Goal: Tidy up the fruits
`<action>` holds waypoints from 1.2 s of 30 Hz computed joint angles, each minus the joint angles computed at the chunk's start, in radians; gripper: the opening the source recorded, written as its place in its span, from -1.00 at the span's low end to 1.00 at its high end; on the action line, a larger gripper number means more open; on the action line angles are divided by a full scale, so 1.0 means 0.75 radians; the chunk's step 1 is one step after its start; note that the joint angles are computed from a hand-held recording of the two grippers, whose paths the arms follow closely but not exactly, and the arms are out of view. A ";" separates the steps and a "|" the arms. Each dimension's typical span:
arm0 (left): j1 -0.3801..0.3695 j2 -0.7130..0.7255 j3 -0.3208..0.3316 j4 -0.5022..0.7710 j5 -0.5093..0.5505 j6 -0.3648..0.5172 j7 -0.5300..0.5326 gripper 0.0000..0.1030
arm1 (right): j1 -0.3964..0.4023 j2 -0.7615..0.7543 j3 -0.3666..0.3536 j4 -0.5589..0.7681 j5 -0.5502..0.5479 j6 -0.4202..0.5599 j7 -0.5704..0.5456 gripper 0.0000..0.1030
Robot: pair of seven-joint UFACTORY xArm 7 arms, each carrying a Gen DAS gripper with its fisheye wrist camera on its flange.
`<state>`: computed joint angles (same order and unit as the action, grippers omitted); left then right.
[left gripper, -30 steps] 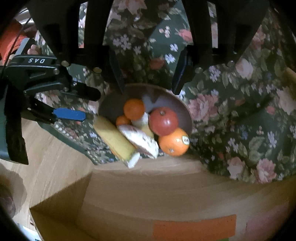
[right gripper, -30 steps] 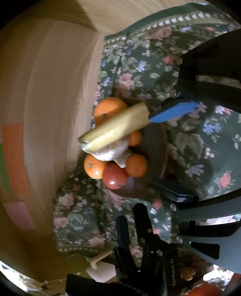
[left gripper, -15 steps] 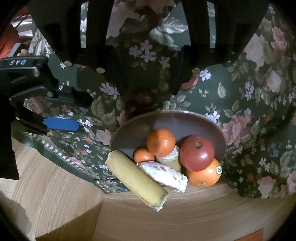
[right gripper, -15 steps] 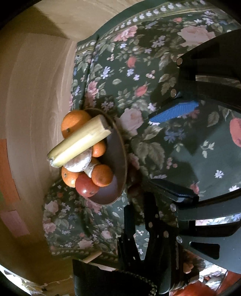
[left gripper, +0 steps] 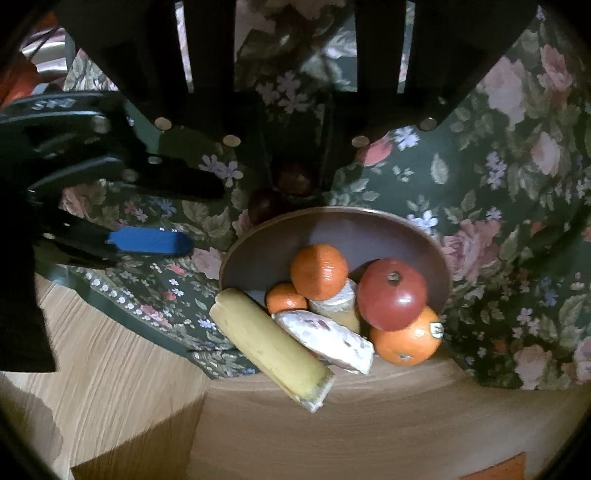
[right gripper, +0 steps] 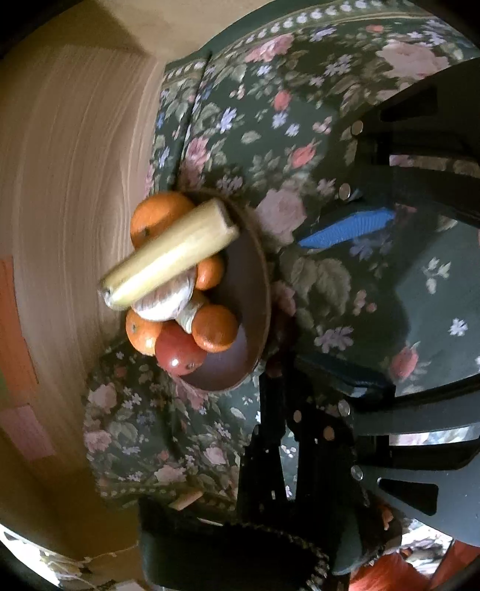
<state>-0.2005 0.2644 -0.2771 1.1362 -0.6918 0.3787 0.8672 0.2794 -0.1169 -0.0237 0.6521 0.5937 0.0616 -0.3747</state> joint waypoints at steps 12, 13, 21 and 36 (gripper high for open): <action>0.066 -0.096 0.056 -0.062 -0.246 0.054 0.212 -0.55 | -0.132 0.196 0.123 0.184 -0.321 0.113 0.218 -0.28; 0.064 -0.095 0.060 -0.062 -0.256 0.055 0.221 -0.55 | -0.138 0.196 0.126 0.180 -0.372 0.107 0.257 -0.31; 0.037 -0.077 0.057 -0.036 -0.299 0.024 0.245 -0.55 | -0.162 0.170 0.157 0.158 -0.323 0.106 0.185 -0.60; 0.010 0.007 0.039 0.093 -0.202 -0.026 0.155 -0.55 | -0.125 0.052 0.085 0.091 -0.391 0.003 0.262 -0.60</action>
